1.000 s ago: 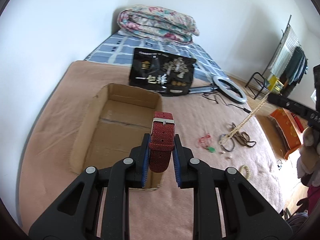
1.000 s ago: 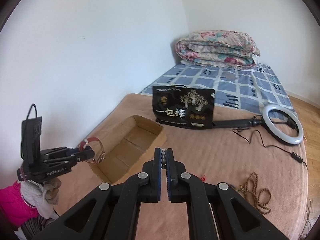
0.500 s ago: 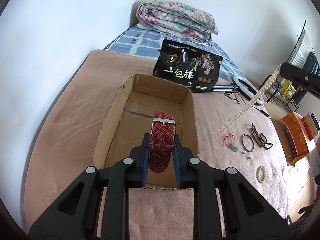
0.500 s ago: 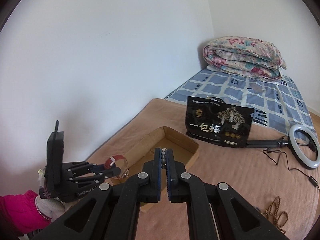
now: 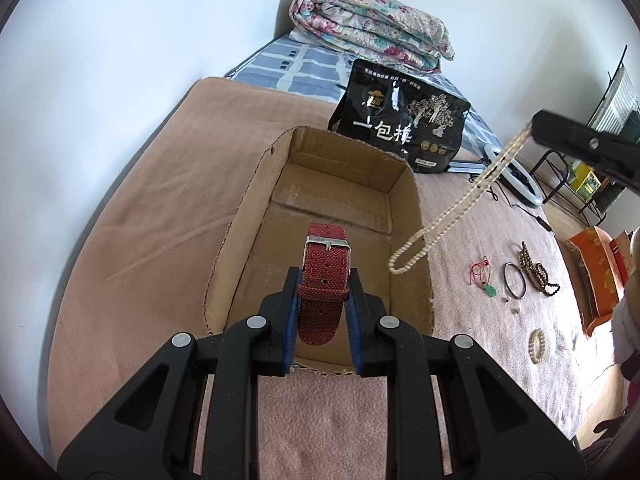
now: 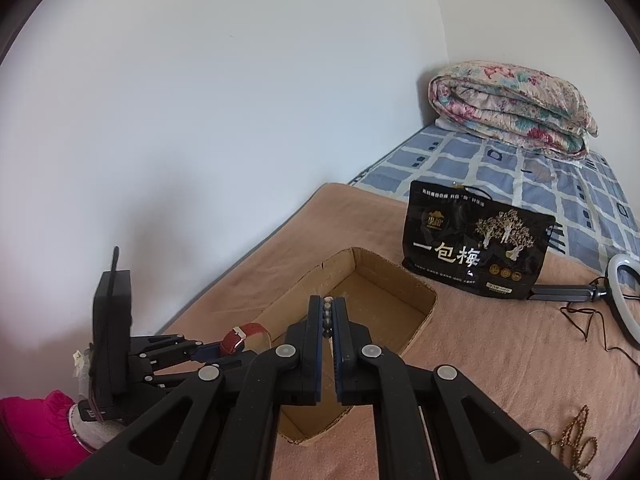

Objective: Organize jewelry
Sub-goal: 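Carry the red watch with the left gripper over the box while the right carries the pearls, then open the left gripper to drop the watch while the right releases the pearls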

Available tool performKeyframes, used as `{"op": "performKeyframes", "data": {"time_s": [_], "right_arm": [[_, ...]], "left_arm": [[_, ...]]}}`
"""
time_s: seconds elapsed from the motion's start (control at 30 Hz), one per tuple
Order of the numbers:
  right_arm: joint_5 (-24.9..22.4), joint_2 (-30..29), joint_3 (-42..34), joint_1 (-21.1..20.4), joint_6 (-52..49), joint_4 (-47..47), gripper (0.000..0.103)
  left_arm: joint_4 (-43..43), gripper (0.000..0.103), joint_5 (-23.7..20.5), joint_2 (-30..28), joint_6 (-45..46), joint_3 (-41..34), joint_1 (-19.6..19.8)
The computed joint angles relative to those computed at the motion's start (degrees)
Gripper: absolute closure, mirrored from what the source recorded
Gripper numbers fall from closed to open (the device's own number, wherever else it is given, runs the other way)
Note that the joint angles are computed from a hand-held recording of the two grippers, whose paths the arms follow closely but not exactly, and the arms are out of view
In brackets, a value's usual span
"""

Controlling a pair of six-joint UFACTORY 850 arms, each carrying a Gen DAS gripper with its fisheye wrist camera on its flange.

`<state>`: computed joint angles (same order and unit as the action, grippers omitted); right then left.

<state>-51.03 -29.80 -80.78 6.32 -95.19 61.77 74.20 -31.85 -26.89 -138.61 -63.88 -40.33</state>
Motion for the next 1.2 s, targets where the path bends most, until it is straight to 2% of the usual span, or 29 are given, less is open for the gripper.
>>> {"op": "performKeyframes", "data": {"time_s": [0.47, 0.8, 0.83, 0.87, 0.97, 1.0, 1.03, 1.07, 1.2], "right_arm": [[5.76, -3.81, 0.81, 1.7, 3.39, -4.67, 0.102], [6.05, -4.87, 1.09, 1.83, 4.77, -6.14, 0.1], [6.33, -4.73, 1.33, 1.88, 4.66, -6.11, 0.097], [6.88, -4.71, 1.45, 1.95, 4.59, -5.97, 0.082], [7.92, -4.04, 2.36, 1.85, 3.69, -4.72, 0.057], [8.15, -3.9, 2.54, 1.78, 3.77, -4.63, 0.053], [8.37, -3.78, 2.68, 1.71, 3.93, -4.57, 0.043], [8.84, -3.54, 2.99, 1.63, 4.03, -4.37, 0.035], [10.75, -2.74, 3.89, 1.33, 4.21, -3.7, 0.023]], "left_arm": [[-2.4, 0.083, 2.6, -1.46, 1.95, -0.47, 0.95], [-4.69, 0.083, 3.01, -2.1, 4.11, -1.05, 1.37], [-4.78, 0.083, 2.81, -2.11, 4.02, -1.08, 1.38], [-4.94, 0.083, 2.96, -2.07, 4.08, -1.07, 1.45], [-5.03, 0.082, 2.13, -1.92, 4.05, -1.08, 1.3], [-5.1, 0.079, 1.77, -1.9, 4.2, -1.13, 1.2], [-5.13, 0.071, 1.42, -1.88, 4.25, -1.19, 1.12], [-5.05, 0.068, 0.89, -1.89, 4.11, -1.28, 0.96], [-5.18, 0.066, 0.05, -1.88, 4.47, -1.5, 0.69]]}}
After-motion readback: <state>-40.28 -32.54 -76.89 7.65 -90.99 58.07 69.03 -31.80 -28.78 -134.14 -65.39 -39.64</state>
